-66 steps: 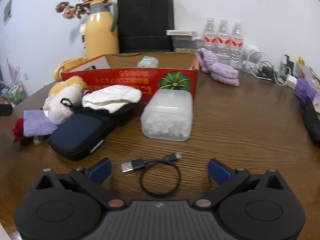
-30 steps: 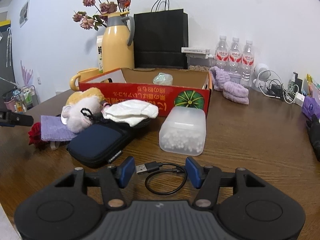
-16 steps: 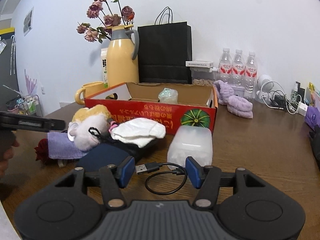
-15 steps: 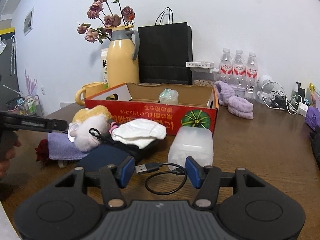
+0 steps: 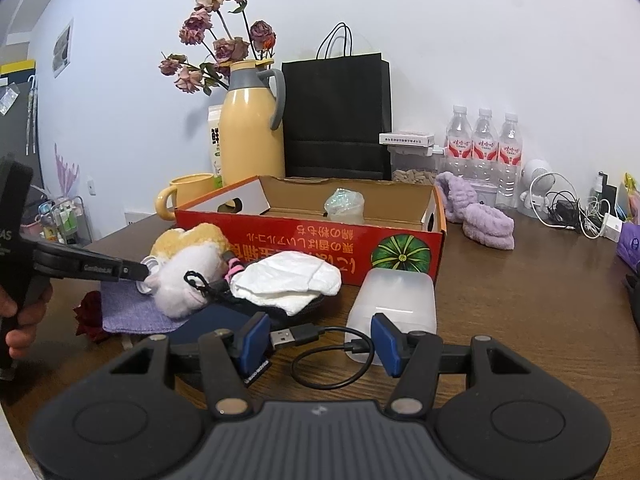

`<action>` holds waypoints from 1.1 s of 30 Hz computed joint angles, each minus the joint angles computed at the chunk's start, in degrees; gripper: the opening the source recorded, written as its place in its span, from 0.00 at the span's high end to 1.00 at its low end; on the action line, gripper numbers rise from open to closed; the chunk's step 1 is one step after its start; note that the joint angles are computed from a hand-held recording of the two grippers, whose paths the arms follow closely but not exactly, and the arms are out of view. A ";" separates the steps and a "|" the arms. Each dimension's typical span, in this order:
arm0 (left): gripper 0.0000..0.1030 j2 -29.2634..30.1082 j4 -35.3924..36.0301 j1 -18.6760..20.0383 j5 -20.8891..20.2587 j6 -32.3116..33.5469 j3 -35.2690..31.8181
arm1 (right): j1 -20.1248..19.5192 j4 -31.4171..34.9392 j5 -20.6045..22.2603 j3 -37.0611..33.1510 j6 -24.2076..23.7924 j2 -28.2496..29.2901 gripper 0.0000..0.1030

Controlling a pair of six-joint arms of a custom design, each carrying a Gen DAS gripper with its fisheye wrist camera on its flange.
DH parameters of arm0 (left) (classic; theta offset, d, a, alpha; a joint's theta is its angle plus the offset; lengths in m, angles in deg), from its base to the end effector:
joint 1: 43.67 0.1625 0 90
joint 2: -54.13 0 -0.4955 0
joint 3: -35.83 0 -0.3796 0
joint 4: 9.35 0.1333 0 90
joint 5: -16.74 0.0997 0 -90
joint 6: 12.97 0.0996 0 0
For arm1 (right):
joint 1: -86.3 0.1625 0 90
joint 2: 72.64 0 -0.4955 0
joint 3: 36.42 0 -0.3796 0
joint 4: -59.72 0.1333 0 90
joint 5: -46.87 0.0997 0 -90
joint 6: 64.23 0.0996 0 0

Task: Organize objects
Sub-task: 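Grasp the silver round lid on the plush with the left gripper while the right holds the cable, then carry the silver lid and the cable over the cardboard box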

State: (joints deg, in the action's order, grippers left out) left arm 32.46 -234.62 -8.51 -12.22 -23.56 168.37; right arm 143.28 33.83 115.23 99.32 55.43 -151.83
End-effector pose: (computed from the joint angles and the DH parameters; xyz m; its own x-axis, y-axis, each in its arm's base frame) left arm -0.2295 -0.4313 -0.0120 -0.7014 0.0881 -0.7073 0.6263 0.5500 -0.5525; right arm -0.0378 -0.3702 0.1995 -0.7127 -0.2525 0.6544 -0.6900 0.4206 -0.5891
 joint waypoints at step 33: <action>0.95 2.00 -5.97 3.83 -7.25 22.68 -22.96 | 18.18 3.15 8.92 -21.83 9.08 11.06 0.46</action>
